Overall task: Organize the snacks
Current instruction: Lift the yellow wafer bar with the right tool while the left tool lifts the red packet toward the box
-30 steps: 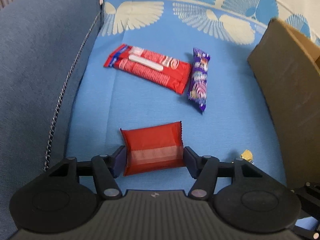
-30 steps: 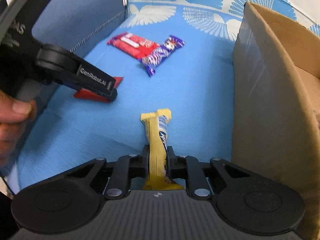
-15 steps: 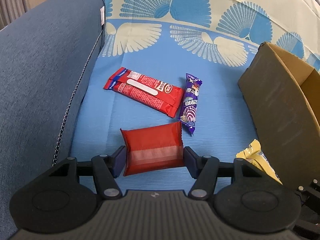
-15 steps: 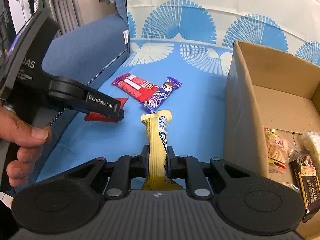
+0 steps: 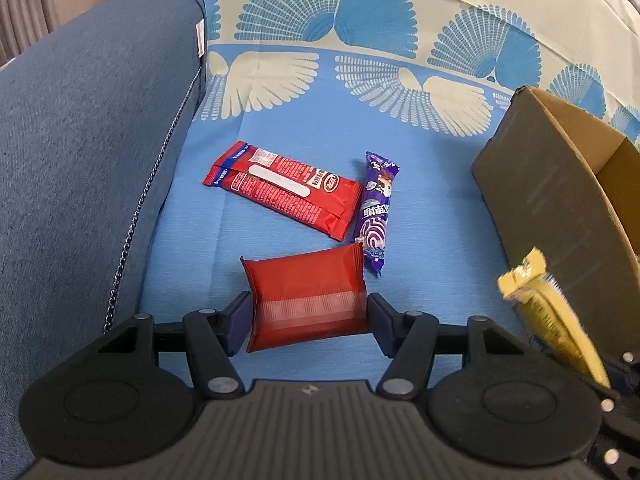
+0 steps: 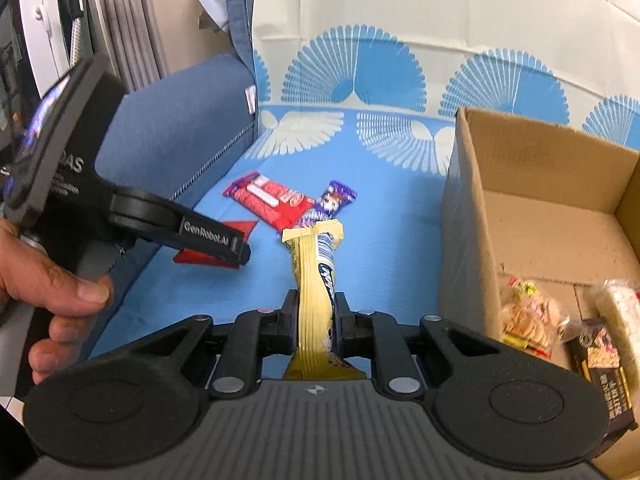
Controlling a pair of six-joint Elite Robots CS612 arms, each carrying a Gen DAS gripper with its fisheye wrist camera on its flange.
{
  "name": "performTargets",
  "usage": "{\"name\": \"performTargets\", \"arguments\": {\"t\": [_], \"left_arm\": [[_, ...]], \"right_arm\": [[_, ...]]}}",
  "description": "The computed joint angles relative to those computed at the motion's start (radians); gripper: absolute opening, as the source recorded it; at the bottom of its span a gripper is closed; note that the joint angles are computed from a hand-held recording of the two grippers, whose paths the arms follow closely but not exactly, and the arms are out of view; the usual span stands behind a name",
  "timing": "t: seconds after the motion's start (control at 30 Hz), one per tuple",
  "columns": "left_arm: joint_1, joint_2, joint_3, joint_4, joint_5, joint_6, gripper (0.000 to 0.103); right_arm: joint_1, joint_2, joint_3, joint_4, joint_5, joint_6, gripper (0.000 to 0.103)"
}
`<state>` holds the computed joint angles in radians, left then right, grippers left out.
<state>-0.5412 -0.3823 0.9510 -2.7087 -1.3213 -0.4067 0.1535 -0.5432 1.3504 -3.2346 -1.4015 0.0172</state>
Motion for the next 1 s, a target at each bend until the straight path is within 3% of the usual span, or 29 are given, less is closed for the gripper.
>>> {"name": "performTargets", "arguments": {"t": [0.2, 0.63, 1.0], "left_arm": [[-0.001, -0.002, 0.011, -0.066, 0.004, -0.011, 0.067], [-0.034, 0.014, 0.034, -0.492, 0.064, 0.099, 0.067], [-0.059, 0.041, -0.002, -0.611, 0.015, 0.152, 0.067]], "right_arm": [[-0.005, -0.003, 0.013, -0.059, -0.002, 0.002, 0.017], [-0.008, 0.007, 0.031, -0.344, -0.111, 0.012, 0.017], [-0.03, 0.007, 0.043, -0.466, -0.198, 0.093, 0.017]]}}
